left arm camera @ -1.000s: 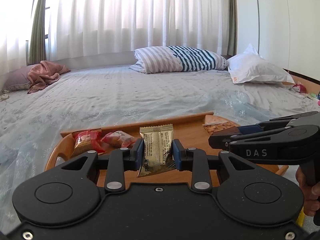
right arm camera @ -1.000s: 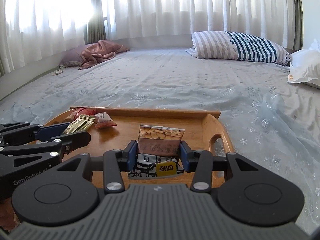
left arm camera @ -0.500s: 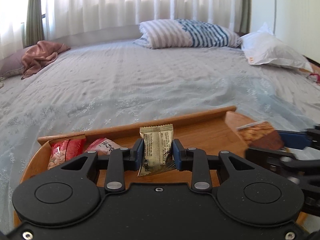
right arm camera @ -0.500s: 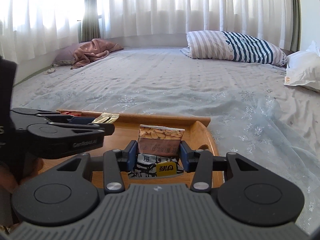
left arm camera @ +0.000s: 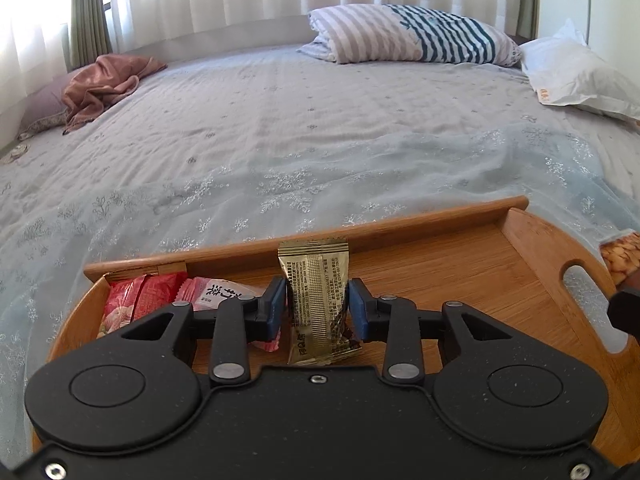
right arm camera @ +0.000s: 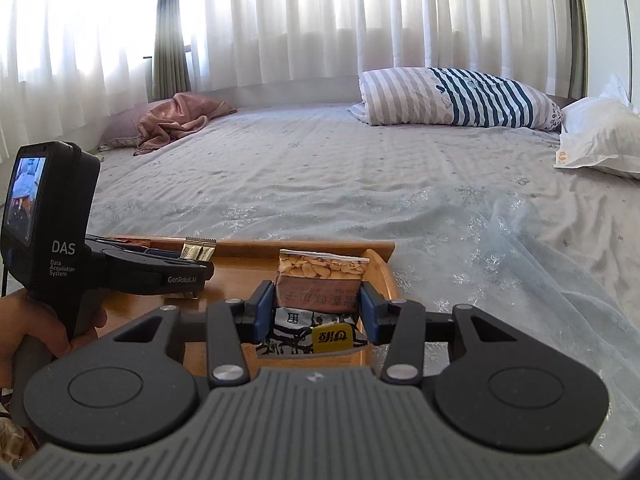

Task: Organize snacks
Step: 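Open the left gripper to drop the gold wrapper beside the red bag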

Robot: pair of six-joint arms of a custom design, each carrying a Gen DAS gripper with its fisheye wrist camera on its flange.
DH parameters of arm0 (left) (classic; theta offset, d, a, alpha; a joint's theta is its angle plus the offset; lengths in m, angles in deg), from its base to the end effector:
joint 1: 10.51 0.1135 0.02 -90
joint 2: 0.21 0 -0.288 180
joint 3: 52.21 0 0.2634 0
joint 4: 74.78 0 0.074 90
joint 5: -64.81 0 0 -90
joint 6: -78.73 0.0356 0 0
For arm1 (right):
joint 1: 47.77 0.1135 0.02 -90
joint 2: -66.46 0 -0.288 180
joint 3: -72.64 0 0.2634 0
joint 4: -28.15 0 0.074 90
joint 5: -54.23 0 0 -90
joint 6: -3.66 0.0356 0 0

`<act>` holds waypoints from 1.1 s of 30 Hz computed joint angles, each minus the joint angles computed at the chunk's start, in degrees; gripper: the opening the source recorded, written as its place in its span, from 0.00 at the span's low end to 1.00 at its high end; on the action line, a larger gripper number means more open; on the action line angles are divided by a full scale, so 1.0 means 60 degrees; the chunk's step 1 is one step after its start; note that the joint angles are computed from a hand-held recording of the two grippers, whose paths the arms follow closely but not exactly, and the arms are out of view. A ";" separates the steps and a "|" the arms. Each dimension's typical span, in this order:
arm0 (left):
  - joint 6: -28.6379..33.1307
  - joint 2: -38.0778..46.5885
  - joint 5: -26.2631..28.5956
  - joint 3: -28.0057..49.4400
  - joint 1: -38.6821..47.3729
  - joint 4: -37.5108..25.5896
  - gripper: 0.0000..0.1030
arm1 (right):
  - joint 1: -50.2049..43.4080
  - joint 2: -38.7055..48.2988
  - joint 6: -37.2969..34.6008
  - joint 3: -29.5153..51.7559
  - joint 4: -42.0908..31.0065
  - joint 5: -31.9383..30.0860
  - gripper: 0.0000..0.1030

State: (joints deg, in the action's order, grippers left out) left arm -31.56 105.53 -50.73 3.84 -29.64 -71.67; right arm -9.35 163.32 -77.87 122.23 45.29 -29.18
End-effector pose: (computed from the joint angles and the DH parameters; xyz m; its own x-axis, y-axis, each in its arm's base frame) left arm 0.3276 -0.0974 0.1128 -0.6491 -0.1060 -0.7533 -0.2232 0.9732 0.0554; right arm 0.2593 0.2004 0.1511 -0.4685 -0.1848 -0.8639 -0.4757 0.8768 0.0704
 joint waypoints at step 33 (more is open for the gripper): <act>-0.0578 -0.4548 -0.1021 -0.3208 -0.1280 0.0300 0.69 | 0.0269 -0.0675 0.0152 -0.0238 -0.0468 0.0326 0.47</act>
State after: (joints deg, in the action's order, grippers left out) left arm -35.03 78.24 -56.85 -15.40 -37.32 -69.87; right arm -7.74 159.27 -76.96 120.80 42.48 -27.23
